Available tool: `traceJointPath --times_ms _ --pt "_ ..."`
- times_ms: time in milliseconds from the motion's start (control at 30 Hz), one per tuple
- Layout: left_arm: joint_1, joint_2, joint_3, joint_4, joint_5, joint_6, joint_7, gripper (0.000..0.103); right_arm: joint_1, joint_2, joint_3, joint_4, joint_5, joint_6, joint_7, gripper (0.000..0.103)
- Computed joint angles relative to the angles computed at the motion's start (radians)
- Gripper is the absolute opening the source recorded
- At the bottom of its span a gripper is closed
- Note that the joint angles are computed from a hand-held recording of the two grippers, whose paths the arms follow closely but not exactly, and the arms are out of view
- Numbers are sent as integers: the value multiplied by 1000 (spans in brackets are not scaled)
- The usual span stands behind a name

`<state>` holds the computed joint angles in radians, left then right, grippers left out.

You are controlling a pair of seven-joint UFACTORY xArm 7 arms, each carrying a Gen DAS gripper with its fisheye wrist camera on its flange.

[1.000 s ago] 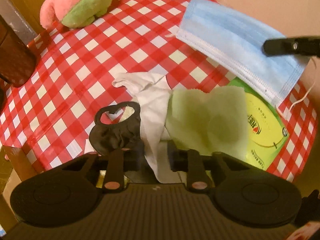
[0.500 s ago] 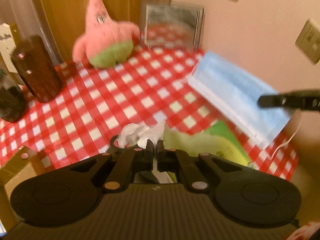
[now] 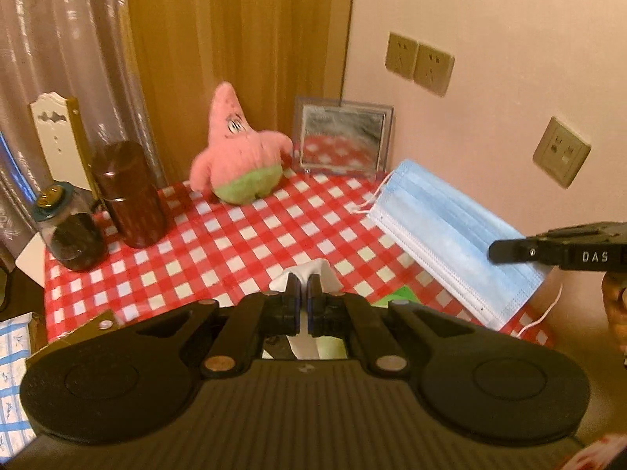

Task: Organize soft objects
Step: 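Grasp the white cloth with the left tool while right holds the blue mask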

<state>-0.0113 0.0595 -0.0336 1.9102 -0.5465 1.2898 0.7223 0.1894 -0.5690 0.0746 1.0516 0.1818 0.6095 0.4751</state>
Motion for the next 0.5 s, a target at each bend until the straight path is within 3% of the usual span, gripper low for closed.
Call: traceJointPath --times_ms 500 --pt "127 -45 94 83 -81 75 46 2 82 175 100 204 -20 -44 34 2"
